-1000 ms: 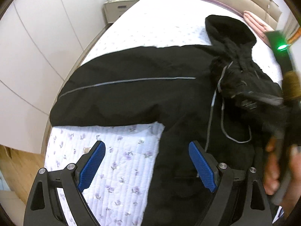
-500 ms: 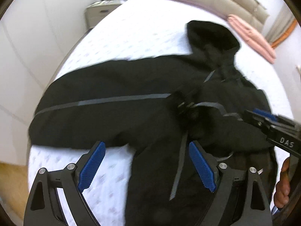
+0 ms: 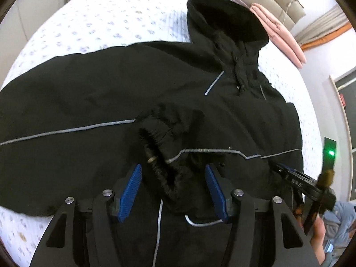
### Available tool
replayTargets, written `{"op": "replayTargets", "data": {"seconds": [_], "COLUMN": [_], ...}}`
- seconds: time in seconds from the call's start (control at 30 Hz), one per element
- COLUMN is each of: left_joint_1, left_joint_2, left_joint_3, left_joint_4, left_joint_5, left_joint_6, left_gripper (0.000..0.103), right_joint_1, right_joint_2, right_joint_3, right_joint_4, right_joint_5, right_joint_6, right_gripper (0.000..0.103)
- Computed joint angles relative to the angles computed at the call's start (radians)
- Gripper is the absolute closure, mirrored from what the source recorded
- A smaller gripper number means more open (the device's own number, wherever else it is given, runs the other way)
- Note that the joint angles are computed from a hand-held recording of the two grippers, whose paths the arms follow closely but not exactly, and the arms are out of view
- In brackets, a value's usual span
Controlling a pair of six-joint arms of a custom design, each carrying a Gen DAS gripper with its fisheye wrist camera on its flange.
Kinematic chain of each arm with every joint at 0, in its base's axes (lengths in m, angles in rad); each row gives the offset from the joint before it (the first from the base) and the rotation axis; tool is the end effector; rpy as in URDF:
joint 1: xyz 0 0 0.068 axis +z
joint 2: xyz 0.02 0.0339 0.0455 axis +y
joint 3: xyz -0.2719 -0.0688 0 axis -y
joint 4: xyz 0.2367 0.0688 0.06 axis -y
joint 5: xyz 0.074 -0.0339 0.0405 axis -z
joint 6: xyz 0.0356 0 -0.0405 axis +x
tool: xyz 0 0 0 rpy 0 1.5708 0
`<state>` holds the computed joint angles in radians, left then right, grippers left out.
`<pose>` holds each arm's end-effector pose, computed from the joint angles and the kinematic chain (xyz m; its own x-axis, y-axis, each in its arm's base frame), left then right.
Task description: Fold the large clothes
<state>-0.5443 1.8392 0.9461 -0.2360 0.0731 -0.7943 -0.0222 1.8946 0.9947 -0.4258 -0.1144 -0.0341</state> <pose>0.2844 -0.1752 0.1299 -0.9294 -0.2691 -0.2525 -0.1711 0.9205 -0.3512 0.3272 -0.0032 0.1171 -0.9691 -0.0124 -0.2463 -0.0387 0.9940 0.1024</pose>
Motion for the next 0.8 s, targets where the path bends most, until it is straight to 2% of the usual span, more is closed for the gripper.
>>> {"op": "replayTargets", "data": {"seconds": [0.03,0.07,0.1,0.13,0.23,0.3,0.33,0.4,0.47,0.57,0.6,0.67,0.8], "left_joint_1": [0.006,0.009,0.01,0.011,0.027,0.057,0.08,0.113,0.15,0.184,0.173,0.124,0.037], "left_joint_2": [0.027,0.042,0.06,0.06,-0.052,-0.141,-0.167,-0.157,-0.077,0.026,0.028,-0.017,-0.133], "left_joint_3": [0.023,0.038,0.066,0.083,0.039,-0.003,-0.022,-0.036,-0.032,-0.049,-0.066,-0.087,-0.06], "left_joint_4": [-0.008,-0.008,-0.026,-0.047,0.001,0.024,0.034,0.027,0.007,0.031,0.04,0.022,-0.059], "left_joint_5": [0.004,0.006,-0.007,-0.022,-0.069,-0.08,-0.076,-0.083,-0.1,-0.043,-0.046,-0.11,-0.181], "left_joint_6": [0.01,0.021,0.037,0.046,0.05,0.057,0.064,0.092,0.117,0.114,0.107,0.085,0.057], "left_gripper": [0.049,0.061,0.083,0.085,0.086,0.086,0.086,0.086,0.086,0.086,0.087,0.087,0.087], "right_joint_1": [-0.004,-0.005,-0.008,-0.013,-0.02,-0.024,-0.032,-0.014,0.029,0.071,0.091,0.119,0.131], "right_joint_2": [-0.011,-0.029,-0.054,-0.081,-0.081,-0.125,-0.137,-0.141,-0.129,-0.021,0.022,0.004,-0.001], "right_joint_3": [-0.001,-0.005,-0.012,-0.021,0.035,0.039,0.048,0.048,0.022,0.029,0.028,-0.027,0.011], "right_joint_4": [-0.008,-0.021,-0.033,-0.042,-0.071,-0.087,-0.089,-0.073,-0.043,-0.01,0.009,0.076,0.02], "right_joint_5": [-0.003,-0.016,-0.035,-0.045,-0.052,-0.066,-0.081,-0.075,-0.049,-0.04,-0.011,0.023,0.041], "right_joint_6": [-0.01,-0.018,-0.028,-0.041,-0.075,-0.088,-0.099,-0.089,-0.051,-0.005,0.004,0.003,0.003], "right_gripper": [0.059,0.059,0.059,0.059,0.059,0.054,0.048,0.04,0.039,0.039,0.039,0.037,0.036]}}
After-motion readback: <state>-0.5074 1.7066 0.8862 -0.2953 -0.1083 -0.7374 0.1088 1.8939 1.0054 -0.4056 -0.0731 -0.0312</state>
